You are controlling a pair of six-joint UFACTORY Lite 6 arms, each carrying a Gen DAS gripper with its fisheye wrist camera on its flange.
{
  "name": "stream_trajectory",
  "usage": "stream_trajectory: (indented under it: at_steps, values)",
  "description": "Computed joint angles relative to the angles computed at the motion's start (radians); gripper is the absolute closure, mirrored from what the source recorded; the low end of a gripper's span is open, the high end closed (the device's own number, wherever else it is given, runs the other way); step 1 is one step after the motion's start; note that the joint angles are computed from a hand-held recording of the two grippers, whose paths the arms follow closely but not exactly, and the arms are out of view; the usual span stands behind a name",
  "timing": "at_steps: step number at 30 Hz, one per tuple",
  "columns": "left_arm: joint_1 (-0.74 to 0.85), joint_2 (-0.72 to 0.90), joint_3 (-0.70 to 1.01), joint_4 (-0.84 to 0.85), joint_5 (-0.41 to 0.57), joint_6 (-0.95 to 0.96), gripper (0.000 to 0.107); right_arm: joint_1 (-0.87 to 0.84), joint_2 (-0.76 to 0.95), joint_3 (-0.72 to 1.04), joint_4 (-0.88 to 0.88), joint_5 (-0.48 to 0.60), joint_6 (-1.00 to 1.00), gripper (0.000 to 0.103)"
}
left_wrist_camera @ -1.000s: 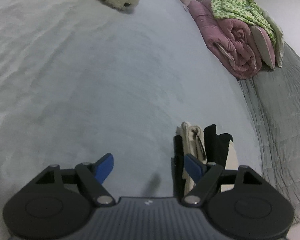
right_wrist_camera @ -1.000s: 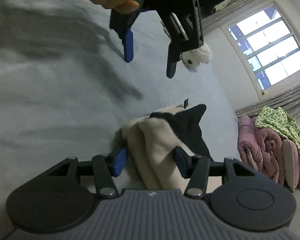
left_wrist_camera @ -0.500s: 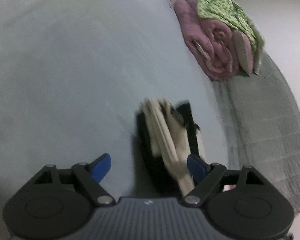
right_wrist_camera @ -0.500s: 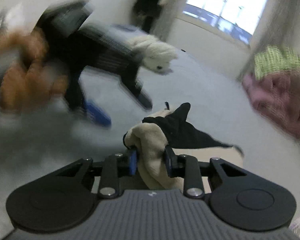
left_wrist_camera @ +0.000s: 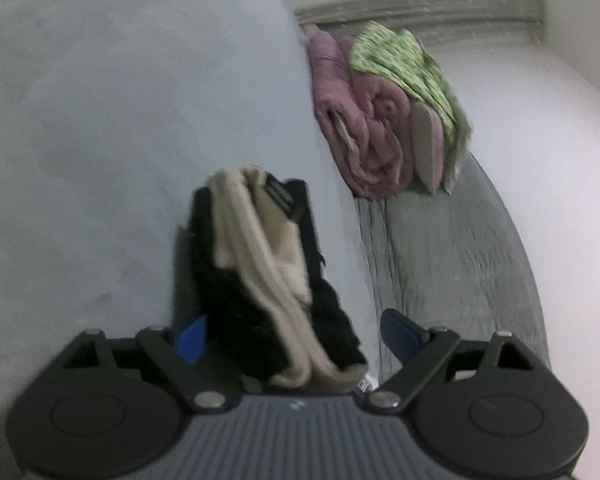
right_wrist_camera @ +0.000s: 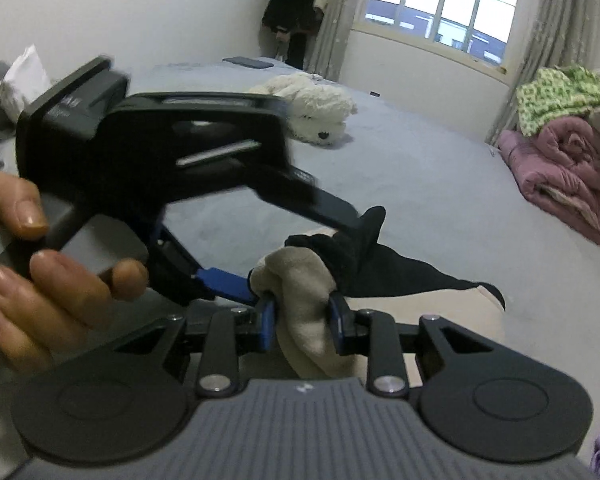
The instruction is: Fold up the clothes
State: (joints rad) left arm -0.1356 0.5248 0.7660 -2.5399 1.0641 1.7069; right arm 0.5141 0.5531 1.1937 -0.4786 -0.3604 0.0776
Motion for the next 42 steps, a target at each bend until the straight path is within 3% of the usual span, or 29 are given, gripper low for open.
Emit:
stream_trajectory:
  at_steps: [8,11,15,16,19,28,33,36,39,42]
  values:
    - [-0.025,0.021,0.174,0.064,-0.229,-0.01,0.017,0.025,-0.01,-0.023,0.14,0.004,-0.207,0.074]
    - [-0.016,0.032,0.192,0.085,-0.251,-0.037,0.018,0.042,-0.007,-0.036,0.227,-0.01,-0.331,0.074]
    - [-0.015,0.038,0.239,0.112,-0.336,-0.038,0.029,0.057,0.003,-0.036,0.305,-0.026,-0.434,0.074]
    - [-0.023,0.043,0.253,0.089,-0.365,-0.017,0.035,0.058,0.004,-0.036,0.313,-0.03,-0.446,0.074]
    - [-0.059,0.059,0.27,-0.05,-0.426,0.119,0.037,0.06,0.012,-0.039,0.326,-0.042,-0.481,0.074]
    - [-0.039,0.101,0.35,0.018,-0.491,0.083,0.041,0.077,0.009,-0.07,0.389,-0.078,-0.574,0.074]
    - [-0.065,0.083,0.366,-0.085,-0.585,0.221,0.041,0.092,0.019,-0.091,0.446,-0.118,-0.676,0.074]
    - [-0.083,0.084,0.369,-0.172,-0.612,0.334,0.058,0.098,0.03,-0.099,0.466,-0.139,-0.716,0.074]
    - [-0.092,0.086,0.364,-0.221,-0.612,0.397,0.061,0.099,0.034,-0.097,0.468,-0.144,-0.724,0.074]
    - [-0.067,0.098,0.365,-0.152,-0.59,0.328,0.062,0.107,0.032,-0.115,0.493,-0.177,-0.773,0.074]
